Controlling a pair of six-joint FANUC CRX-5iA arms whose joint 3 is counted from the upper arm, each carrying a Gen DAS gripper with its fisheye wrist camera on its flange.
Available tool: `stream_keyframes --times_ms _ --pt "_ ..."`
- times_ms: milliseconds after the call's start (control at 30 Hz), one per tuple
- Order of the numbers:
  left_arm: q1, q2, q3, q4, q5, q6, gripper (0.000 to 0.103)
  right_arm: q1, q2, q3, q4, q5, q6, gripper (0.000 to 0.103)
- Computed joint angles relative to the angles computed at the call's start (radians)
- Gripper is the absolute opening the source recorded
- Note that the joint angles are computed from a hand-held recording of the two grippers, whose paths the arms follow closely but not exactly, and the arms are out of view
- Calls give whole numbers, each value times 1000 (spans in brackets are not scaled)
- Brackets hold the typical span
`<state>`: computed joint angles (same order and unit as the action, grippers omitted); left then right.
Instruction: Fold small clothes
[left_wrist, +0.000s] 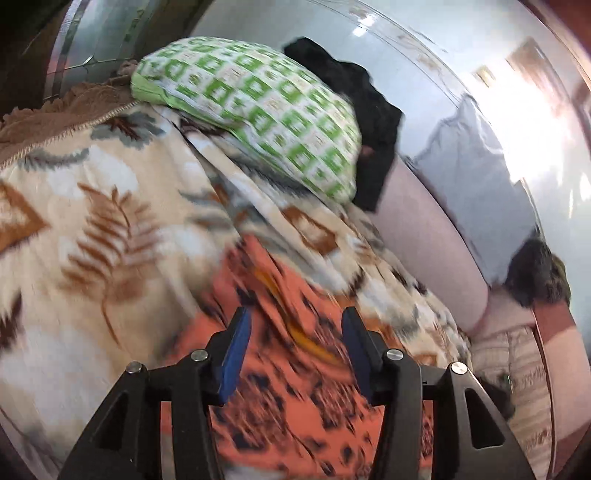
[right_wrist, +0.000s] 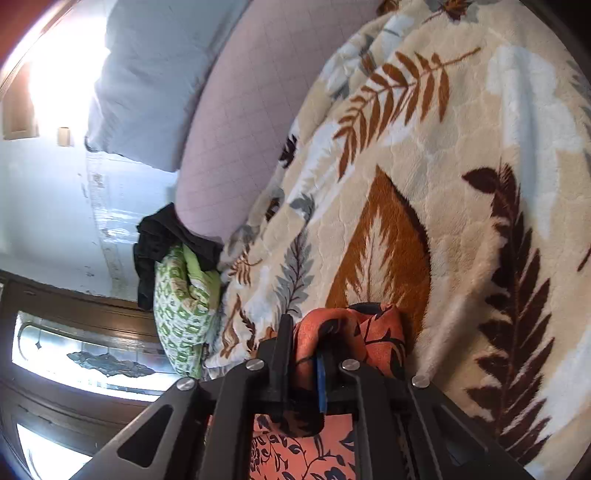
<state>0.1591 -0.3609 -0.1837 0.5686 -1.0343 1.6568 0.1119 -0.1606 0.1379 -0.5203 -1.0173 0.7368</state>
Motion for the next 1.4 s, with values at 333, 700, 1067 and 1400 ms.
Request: stream_keyframes --times_ms 333,700,1067,1400 --pt "-125 14 -58 -173 -21 132 52 16 -122 -107 71 168 -136 86" --pt "-102 41 -9 -204 -49 180 52 420 41 110 331 -194 11 47" --pt "-66 63 -11 -149 -95 98 52 617 434 354 661 -194 0 42" --pt "-40 79 -7 -100 -95 110 52 606 408 347 695 -36 -89 42"
